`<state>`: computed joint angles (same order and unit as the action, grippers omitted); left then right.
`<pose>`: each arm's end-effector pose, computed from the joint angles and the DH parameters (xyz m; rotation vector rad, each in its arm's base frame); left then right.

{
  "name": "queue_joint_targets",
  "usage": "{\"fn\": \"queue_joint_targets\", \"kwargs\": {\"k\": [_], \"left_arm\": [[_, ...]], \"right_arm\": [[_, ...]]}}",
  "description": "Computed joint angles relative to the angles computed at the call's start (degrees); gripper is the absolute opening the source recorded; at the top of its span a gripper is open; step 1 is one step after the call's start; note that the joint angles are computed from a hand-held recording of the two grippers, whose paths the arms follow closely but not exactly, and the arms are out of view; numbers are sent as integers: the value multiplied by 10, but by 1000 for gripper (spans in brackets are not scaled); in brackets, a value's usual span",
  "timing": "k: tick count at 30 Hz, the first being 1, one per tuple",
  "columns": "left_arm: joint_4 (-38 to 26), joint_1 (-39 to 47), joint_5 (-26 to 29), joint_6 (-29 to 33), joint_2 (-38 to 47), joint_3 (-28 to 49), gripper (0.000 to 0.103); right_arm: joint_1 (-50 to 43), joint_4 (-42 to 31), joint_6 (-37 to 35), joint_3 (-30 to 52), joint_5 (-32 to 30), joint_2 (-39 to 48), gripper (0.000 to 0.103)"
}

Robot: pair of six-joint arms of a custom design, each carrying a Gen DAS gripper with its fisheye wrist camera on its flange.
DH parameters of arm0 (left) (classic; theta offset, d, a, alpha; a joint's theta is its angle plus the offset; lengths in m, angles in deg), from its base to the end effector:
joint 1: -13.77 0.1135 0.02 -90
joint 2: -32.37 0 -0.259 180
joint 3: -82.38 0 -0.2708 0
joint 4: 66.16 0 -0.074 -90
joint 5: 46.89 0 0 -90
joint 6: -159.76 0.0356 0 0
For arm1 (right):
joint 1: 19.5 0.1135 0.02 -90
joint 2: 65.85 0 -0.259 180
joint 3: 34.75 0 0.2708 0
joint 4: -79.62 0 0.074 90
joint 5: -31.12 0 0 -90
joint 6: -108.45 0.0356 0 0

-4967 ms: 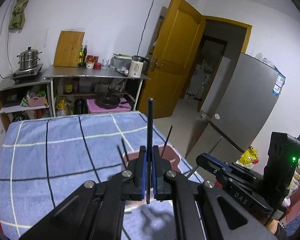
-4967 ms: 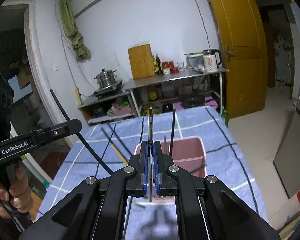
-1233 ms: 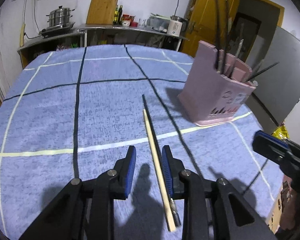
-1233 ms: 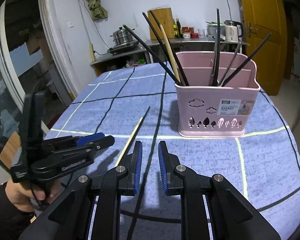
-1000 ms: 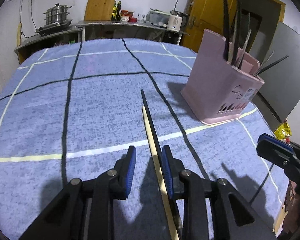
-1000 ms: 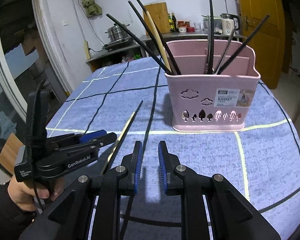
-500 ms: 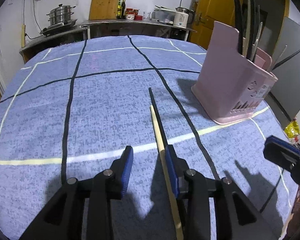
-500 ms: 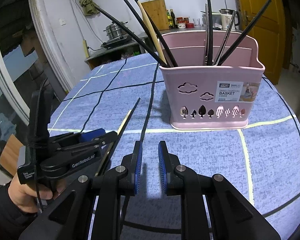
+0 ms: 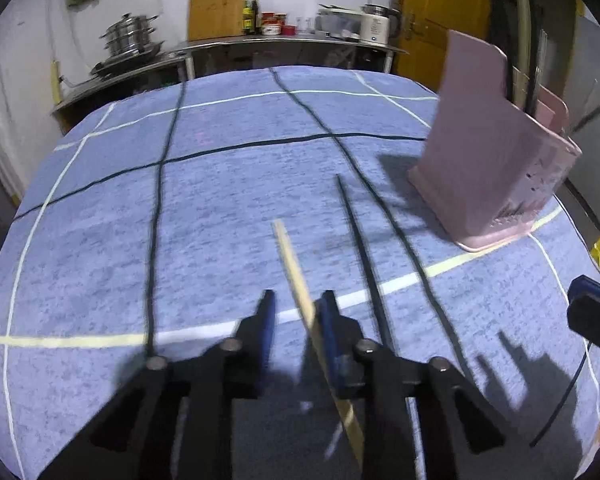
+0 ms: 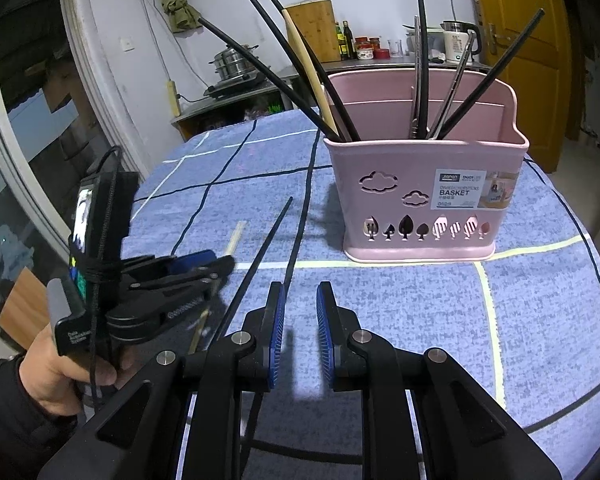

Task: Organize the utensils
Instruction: 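Close the left tool on a wooden chopstick while the right tool grasps a black chopstick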

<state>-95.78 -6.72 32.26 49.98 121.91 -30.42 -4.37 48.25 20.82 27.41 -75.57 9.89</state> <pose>0.3167 -0.1112 0.1837 -0.0652 2.4556 -0.0724 0.2830 0.0871 0.2246 -0.4054 2.3319 0.4916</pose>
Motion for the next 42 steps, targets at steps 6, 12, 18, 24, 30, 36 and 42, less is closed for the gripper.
{"fn": "queue_joint_targets", "kwargs": {"k": [6,12,18,24,30,36,42], "left_arm": [[8,62,40,-29,-80,-78,13],[0,116,69,-20,-129,-120,13],[-9,164,130,-16,-143,-128,13],[0,185,139,-27,-109,-104,14],[10,183,120,-33,-86,-90,14],[16,176,104,-24,-90,-95,11],[20,187,120,-20,-88,-96,9]], "right_arm": [[23,8,4,7,1,20,17],[57,16,7,32,7,62,17],[90,24,14,75,27,125,17],[113,27,26,131,56,197,17],[122,13,39,190,92,259,17],[118,-9,58,241,99,311,17],[128,-45,50,293,119,341,17]]}}
